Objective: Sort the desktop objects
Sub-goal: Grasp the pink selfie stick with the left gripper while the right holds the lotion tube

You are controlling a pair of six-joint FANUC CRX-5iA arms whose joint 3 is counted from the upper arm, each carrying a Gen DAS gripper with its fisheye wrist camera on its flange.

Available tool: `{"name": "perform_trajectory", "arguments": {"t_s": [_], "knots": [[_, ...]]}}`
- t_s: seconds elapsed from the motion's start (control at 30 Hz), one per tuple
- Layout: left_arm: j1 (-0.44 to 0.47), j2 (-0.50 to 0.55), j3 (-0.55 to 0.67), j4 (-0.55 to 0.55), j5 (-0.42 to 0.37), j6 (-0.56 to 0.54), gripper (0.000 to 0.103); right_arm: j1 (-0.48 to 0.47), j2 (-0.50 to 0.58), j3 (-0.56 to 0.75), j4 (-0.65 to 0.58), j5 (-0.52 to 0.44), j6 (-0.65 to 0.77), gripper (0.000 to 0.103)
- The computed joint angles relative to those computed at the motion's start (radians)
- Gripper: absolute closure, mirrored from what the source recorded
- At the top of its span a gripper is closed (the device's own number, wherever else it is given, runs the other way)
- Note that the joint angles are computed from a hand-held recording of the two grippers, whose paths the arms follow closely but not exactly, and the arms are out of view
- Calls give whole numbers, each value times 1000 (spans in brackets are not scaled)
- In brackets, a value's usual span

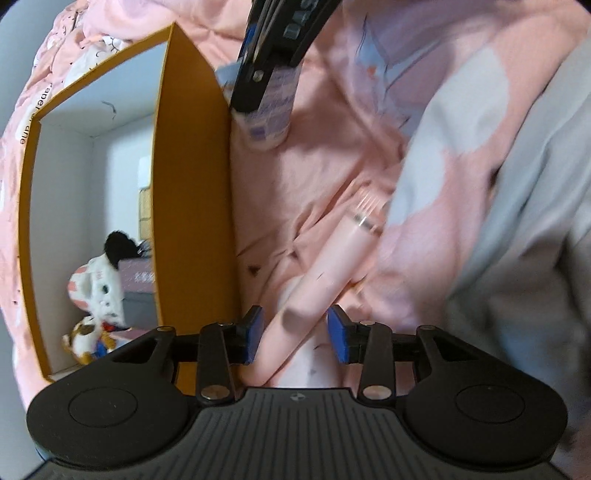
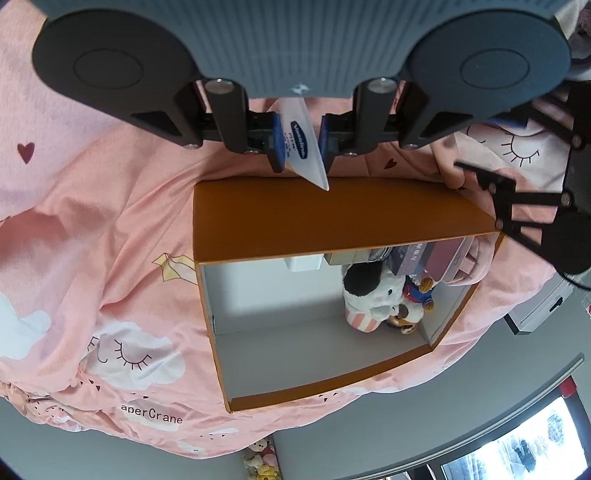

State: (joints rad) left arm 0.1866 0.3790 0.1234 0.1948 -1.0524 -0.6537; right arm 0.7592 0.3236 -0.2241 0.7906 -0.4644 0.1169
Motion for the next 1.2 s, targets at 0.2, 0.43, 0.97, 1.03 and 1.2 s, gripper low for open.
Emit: {"name": "perform_trajectory", "arguments": {"t_s": [0.2, 0.43, 0.97, 1.03, 1.2], "knots": [[-9, 1, -27, -24, 44, -73, 58, 0, -1, -2, -2, 1, 0, 83], [-12, -31, -126, 11, 184, -263, 58, 0, 0, -1, -1, -1, 2, 83], [-3, -23, -125, 21, 201, -387, 63, -7, -6, -16, 16, 21, -37, 83], [-5, -27, -150, 38, 235, -406, 63, -7, -6, -16, 17, 21, -38, 83], [-12, -4, -109, 7, 202, -329, 69, -11, -9, -25, 25, 35, -56, 83]]}}
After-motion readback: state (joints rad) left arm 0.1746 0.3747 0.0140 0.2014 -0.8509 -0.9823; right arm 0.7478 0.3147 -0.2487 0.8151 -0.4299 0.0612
